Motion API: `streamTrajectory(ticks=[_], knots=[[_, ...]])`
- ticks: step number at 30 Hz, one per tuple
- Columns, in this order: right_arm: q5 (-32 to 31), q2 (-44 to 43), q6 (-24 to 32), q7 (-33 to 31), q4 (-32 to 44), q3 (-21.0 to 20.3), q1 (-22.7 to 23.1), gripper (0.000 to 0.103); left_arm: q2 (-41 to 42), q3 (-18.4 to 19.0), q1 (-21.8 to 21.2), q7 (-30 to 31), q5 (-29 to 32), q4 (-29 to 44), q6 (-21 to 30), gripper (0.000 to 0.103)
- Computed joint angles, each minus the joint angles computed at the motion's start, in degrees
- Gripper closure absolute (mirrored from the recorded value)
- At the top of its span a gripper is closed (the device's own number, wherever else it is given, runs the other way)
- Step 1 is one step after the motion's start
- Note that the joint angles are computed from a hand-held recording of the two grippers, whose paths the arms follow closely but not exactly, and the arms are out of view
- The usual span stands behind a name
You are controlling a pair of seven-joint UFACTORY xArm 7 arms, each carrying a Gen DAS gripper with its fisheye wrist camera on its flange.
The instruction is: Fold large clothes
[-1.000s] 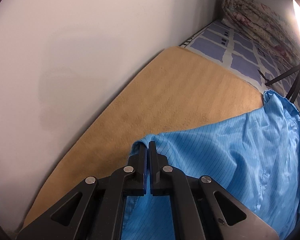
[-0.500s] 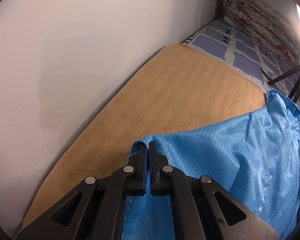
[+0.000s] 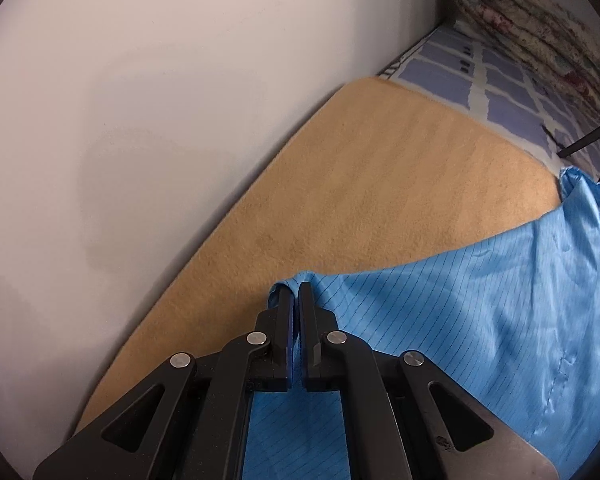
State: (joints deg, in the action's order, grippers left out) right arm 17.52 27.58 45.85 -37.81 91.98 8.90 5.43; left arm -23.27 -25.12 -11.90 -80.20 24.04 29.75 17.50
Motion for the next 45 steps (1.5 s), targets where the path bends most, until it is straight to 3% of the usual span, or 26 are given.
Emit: streamTrajectory(ticks=[6,10,12,13,15,17,20,22,24,26,35,38,40,41,42,45], knots=[[12.41,-3.94,6.32,-9.85,-0.23,1.86,-8.50,0.087,-2.73,0.39,-0.29,-1.55,-1.19,-1.85,-0.22,0.103],[16.49,-8.54,4.94,-16.05,-5.55,-1.29,-11.54,0.086,-3.92,-2.67,0.98,-2.78,0.28,0.30,4.67,0.092],[18.29,-8.63,5.50,-17.60,-6.11,-2.48,-12.95,0.086,-3.10,-2.80,1.00,-2.84,1.40,1.13,4.58,0.088],[20.08,-8.07,7.26,-18.27,-5.39,-2.65,-14.02,0.083,-2.54,-2.78,0.92,-2.87,1.78,1.56,4.35,0.087],[22.59,-6.68,10.98,-17.93,-3.15,-2.79,-15.29,0.059,-2.04,-2.63,0.64,-2.95,2.36,2.15,4.75,0.077],[25.60,-5.14,15.11,-17.59,-0.32,-2.27,-16.42,0.051,-1.57,-3.16,0.95,-4.12,3.39,2.92,5.32,0.074],[29.45,-4.06,21.06,-18.08,3.06,-1.13,-17.38,0.051,-1.81,-2.59,0.56,-5.25,3.91,2.94,6.00,0.074],[29.43,-5.58,19.24,-18.87,1.63,-1.53,-16.31,0.051,-2.08,-1.46,-0.08,-5.07,3.45,2.44,5.71,0.073],[26.67,-7.51,14.63,-19.07,-1.28,-2.68,-14.35,0.052,-1.79,-1.04,0.05,-5.32,3.47,2.45,5.04,0.060],[22.02,-9.38,6.66,-20.60,-5.53,-3.80,-12.01,0.058,-1.76,-0.65,0.55,-5.76,3.78,1.71,2.62,0.054],[7.92,-6.57,-6.53,-18.49,-11.28,-4.68,-8.84,0.061,3.25,-0.17,3.14,-6.95,2.39,0.88,-4.92,0.054],[6.26,-7.75,-10.05,-19.31,-13.61,-3.74,-8.95,0.061,3.79,0.72,3.24,-7.21,0.95,-0.16,-7.40,0.054],[6.72,-9.07,-8.71,-19.22,-13.89,-3.32,-9.82,0.061,3.63,0.32,3.74,-7.36,0.51,-0.46,-8.16,0.066],[8.54,-10.68,-8.28,-20.93,-15.23,-2.62,-10.68,0.061,3.76,0.54,3.49,-6.84,-0.01,-0.59,-8.64,0.086],[11.16,-12.52,-7.45,-23.61,-16.70,-1.91,-11.63,0.061,3.96,0.74,3.16,-6.37,-0.66,-0.70,-9.20,0.094],[21.03,-20.86,-0.28,-35.17,-23.23,-1.69,-13.92,0.061,3.21,-1.38,4.76,-6.95,-0.12,-0.58,-8.63,0.096]])
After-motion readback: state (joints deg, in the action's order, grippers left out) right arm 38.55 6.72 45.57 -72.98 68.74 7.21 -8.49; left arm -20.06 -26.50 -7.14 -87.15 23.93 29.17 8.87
